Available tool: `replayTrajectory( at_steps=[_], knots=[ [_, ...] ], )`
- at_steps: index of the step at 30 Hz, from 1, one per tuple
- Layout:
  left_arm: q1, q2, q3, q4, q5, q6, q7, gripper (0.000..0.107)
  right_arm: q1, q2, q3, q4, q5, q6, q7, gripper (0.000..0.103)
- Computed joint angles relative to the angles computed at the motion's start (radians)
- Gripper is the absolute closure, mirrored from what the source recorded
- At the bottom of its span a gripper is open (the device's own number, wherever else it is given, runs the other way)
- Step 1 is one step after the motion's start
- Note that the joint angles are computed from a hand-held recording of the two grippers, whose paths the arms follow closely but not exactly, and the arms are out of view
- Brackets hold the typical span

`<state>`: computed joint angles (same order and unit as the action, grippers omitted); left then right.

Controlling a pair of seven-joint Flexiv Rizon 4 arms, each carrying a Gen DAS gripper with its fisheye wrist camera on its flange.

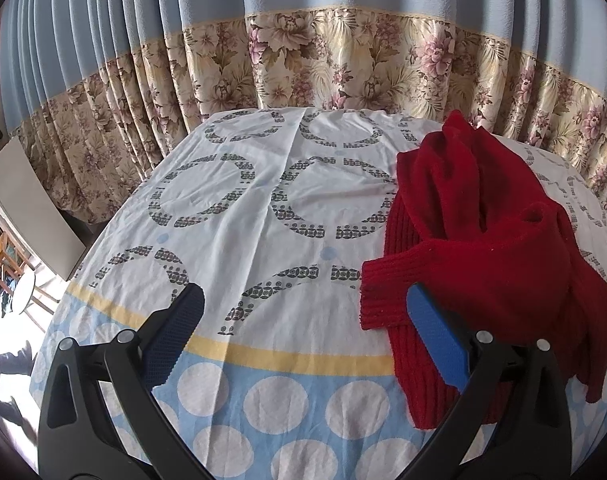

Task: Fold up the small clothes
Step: 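Move the right tool onto the red sweater and close on its fabric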

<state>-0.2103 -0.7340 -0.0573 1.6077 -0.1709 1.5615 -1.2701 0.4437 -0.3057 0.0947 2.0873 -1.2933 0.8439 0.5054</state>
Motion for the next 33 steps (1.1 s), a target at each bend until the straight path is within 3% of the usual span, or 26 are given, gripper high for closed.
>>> replayTrajectory(
  at_steps=[14,19,23,29,31,32,33],
  knots=[
    [0.021,-0.040,0.014,-0.063,-0.010,-0.032,-0.014,0.007,0.028,-0.113,-0.045,-0.141,-0.067,0.118,-0.024,0.002],
    [0.049,-0.072,-0.016,-0.108,-0.009,-0.046,0.019,0.007,0.052,-0.179,-0.069,-0.219,-0.066,0.156,-0.028,0.002],
    [0.084,-0.100,-0.068,-0.150,-0.019,-0.079,0.076,0.007,0.080,-0.233,-0.089,-0.280,-0.020,0.166,-0.060,0.002],
    [0.084,-0.114,-0.083,-0.174,-0.032,-0.083,0.117,0.007,0.105,-0.302,-0.118,-0.337,0.101,0.190,-0.193,0.002],
    [0.081,-0.113,-0.085,-0.173,-0.035,-0.080,0.125,0.007,0.112,-0.294,-0.154,-0.317,0.056,0.233,-0.160,0.010],
    [0.078,-0.113,-0.083,-0.173,-0.037,-0.079,0.126,0.007,0.109,-0.292,-0.155,-0.312,0.060,0.236,-0.170,0.038],
    [0.073,-0.113,-0.077,-0.175,-0.038,-0.080,0.125,0.007,0.107,-0.287,-0.152,-0.307,0.076,0.227,-0.191,0.059]
  ],
)
